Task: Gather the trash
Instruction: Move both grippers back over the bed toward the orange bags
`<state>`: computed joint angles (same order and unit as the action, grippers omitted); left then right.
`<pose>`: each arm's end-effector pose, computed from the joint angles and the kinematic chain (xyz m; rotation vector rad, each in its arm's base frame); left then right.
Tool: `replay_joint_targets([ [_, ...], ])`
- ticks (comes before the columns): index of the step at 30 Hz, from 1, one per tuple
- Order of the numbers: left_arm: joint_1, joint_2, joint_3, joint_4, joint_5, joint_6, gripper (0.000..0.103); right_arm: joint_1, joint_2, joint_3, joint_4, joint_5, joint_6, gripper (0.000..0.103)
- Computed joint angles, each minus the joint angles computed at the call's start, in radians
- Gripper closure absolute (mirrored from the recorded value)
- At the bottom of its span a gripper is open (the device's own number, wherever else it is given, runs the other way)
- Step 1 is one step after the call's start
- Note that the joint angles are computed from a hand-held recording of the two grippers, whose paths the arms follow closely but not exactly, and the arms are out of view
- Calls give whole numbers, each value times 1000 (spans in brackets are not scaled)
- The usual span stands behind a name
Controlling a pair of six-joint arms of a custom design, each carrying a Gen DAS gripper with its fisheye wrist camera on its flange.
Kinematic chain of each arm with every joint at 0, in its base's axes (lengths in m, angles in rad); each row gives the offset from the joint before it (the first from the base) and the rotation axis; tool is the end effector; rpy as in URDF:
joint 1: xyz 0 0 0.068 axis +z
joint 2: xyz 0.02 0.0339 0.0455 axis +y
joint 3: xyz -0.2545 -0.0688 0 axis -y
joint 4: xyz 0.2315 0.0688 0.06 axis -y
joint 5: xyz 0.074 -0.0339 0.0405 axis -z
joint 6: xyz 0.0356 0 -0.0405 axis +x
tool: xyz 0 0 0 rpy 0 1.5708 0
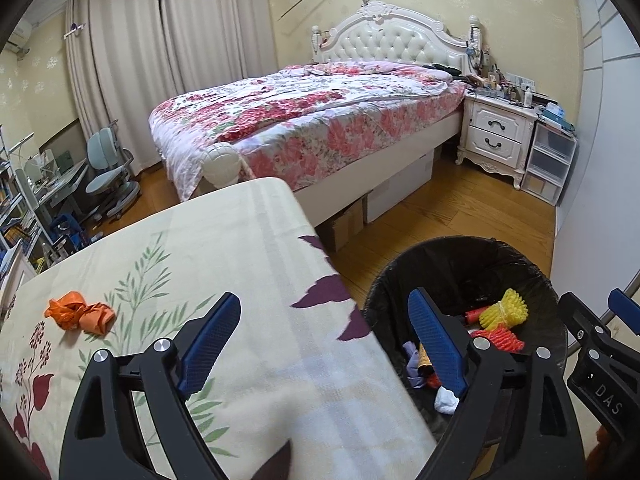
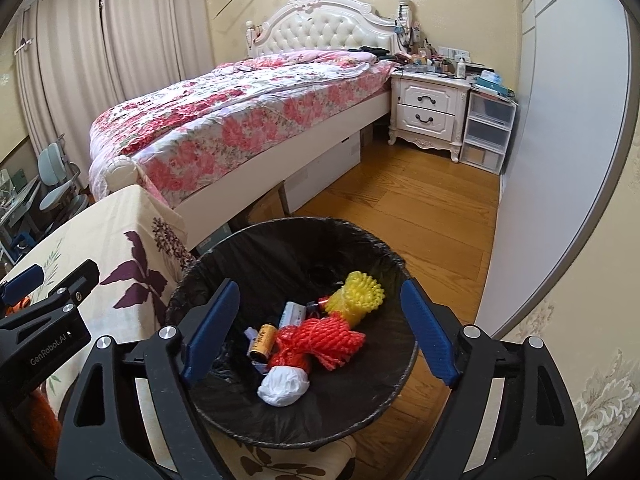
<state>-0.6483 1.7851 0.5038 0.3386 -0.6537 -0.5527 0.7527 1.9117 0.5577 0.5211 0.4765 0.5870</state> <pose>0.2186 -0.1384 0.0747 -0.1408 2.2733 0.2177 0.2188 0.1826 0.0620 0.0247 2.2907 0.1133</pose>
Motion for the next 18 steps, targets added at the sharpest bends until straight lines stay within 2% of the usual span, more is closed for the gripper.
replay_joint_targets([
  [11,97,-199,-207,5,-11,-5,17,158,50,139,-108,13,29,21],
  [18,297,-408,-395,23,46,74,17,258,132,294,-180,-12,23,21],
])
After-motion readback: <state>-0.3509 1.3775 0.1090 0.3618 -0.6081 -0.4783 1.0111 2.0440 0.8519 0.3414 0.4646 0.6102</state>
